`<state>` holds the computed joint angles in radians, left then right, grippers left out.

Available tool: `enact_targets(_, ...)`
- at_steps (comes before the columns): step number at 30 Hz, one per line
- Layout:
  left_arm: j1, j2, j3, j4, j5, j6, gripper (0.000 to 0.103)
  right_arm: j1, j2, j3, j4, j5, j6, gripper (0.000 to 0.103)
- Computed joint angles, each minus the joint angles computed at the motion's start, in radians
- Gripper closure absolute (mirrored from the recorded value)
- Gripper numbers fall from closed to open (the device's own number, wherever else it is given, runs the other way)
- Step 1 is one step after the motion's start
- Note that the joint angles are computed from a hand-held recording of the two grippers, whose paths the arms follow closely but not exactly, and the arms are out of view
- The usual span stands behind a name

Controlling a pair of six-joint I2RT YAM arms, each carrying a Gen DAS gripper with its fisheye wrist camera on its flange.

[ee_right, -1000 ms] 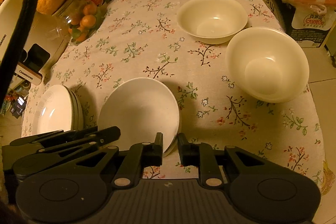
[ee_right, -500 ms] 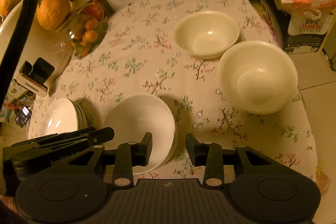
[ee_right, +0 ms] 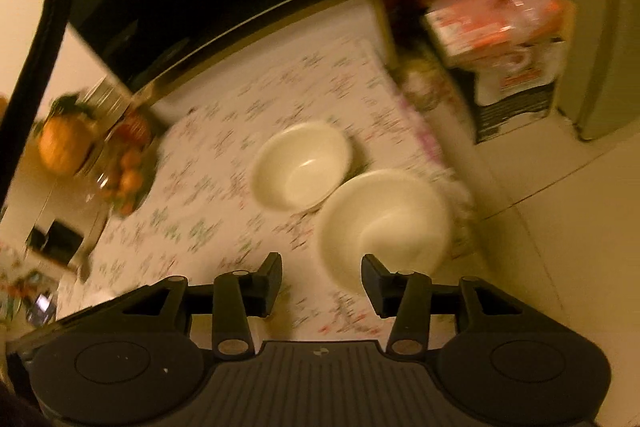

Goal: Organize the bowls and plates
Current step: 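Move both grippers to the large cream bowl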

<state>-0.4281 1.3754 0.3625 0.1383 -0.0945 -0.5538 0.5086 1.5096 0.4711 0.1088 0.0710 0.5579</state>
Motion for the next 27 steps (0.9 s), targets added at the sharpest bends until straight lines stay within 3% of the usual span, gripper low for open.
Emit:
enact_targets(12,-0.136,0.312,0.17,0.108,-0.043,-0.058,0.05,-0.125,0.052,0.015,-0.016,-0.005,-0.033,0.056)
enact_targets(22,-0.149,0.409,0.233,0.112,-0.044,-0.074,0.051,-0.141,0.184,0.071,-0.021,-0.001,-0.046,0.055)
enact_targets(27,-0.125,0.437,0.236,0.137,-0.011,-0.079,0.059,-0.141,0.228,0.083,-0.01,-0.013,-0.032,0.056)
